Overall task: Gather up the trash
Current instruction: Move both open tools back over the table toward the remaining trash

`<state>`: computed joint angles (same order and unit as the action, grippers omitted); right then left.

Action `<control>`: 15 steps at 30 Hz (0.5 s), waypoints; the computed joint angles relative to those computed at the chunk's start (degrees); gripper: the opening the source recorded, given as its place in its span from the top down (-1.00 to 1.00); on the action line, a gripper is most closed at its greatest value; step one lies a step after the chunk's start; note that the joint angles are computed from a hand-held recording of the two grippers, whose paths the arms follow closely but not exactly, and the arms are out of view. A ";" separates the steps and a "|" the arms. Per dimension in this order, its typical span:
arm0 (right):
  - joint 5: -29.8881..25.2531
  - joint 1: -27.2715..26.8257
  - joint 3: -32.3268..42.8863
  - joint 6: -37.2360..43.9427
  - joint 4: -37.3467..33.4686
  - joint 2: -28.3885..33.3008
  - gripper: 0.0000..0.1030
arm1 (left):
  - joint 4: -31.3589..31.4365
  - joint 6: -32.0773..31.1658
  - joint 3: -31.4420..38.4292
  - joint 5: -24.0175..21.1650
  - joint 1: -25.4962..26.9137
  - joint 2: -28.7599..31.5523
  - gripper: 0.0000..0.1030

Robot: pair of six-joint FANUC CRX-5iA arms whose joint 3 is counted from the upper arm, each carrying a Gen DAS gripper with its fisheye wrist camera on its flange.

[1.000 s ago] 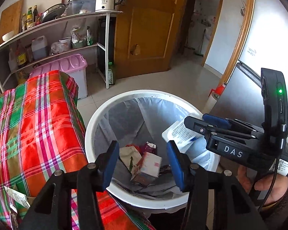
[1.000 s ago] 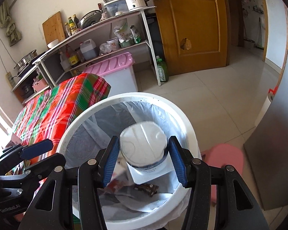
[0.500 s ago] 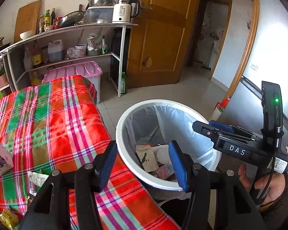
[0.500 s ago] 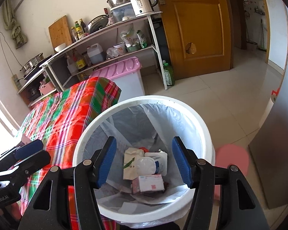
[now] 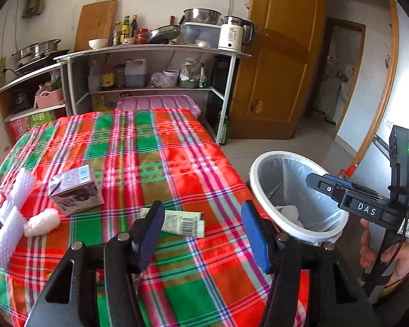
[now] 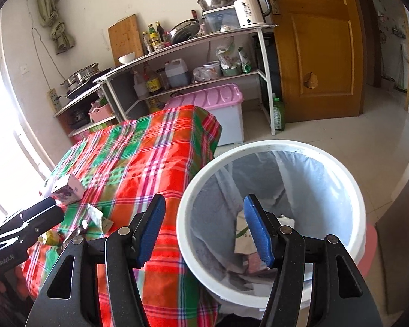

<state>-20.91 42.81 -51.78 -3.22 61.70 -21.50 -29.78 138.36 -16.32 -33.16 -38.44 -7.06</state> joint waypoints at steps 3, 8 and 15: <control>1.12 1.28 0.93 -0.20 1.19 1.91 -0.18 | -1.63 2.48 -2.03 -1.32 1.21 -2.51 -0.18; 2.91 2.90 2.97 1.03 2.34 5.25 -0.18 | -3.67 5.07 -5.67 -3.42 3.71 -7.00 -0.19; 4.89 5.74 7.51 7.25 -0.63 11.12 -0.18 | -3.09 4.32 -10.58 -4.78 8.94 -12.45 -0.20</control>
<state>-16.02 48.55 -44.27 4.04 61.07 -10.38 -32.86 142.68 -26.90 -37.94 -29.49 -19.51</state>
